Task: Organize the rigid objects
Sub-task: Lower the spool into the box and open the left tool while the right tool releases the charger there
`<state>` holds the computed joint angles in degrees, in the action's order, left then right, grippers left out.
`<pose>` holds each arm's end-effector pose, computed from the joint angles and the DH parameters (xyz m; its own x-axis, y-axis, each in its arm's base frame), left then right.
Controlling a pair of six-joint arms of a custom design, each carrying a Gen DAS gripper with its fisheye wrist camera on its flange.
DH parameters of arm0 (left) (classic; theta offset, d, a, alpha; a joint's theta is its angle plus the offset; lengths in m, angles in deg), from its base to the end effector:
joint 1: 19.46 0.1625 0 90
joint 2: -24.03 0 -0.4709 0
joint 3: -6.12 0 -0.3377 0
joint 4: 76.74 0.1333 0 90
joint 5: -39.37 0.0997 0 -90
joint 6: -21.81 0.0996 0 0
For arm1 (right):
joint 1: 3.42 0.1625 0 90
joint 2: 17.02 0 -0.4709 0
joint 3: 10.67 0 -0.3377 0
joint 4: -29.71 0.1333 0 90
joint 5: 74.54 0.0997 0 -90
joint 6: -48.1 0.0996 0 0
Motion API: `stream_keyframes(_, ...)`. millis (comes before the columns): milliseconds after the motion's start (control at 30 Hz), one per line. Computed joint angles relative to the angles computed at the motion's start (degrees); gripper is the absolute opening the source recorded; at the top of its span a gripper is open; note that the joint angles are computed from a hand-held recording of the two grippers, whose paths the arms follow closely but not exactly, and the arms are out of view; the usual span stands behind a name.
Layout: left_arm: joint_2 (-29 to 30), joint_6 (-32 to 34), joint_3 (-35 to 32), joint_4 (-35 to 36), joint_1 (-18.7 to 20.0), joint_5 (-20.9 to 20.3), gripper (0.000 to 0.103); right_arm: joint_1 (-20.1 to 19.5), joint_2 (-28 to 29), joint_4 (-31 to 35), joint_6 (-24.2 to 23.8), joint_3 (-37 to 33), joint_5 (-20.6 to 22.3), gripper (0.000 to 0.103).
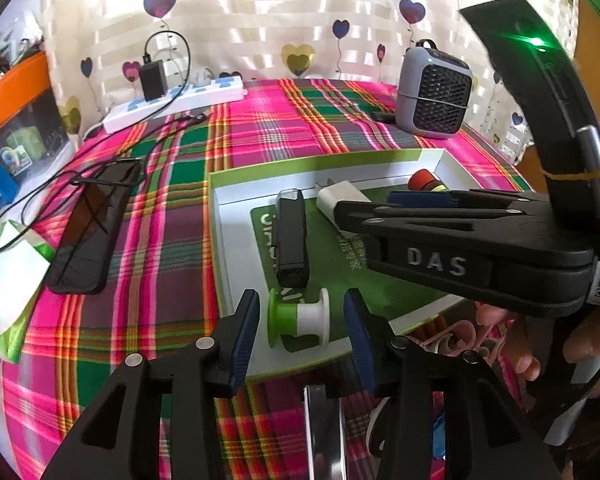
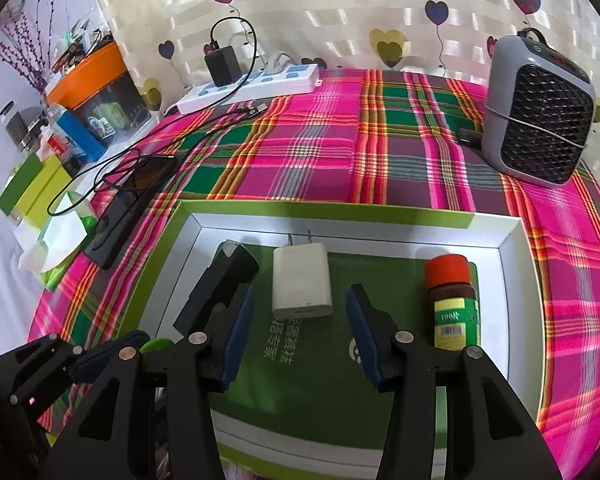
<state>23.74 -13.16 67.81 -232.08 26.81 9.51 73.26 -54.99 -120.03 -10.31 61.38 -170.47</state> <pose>-0.3496 -0.6833 -0.1742 -0.7238 -0.1664 -0.6696 0.3353 0.7633 -0.5522 -0.0609 -0.7910 0.2169 -0.6785 -0.6043 0.4176 -0.7069 0.6918 -0.1475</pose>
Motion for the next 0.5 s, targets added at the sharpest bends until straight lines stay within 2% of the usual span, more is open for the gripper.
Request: stream_keyframes(500,-1.5,-2.4,5.9,-3.8,-3.2,2.8,0.043,-1.7,-5.8,-6.1,-1.5,8.8,4.6,0.049)
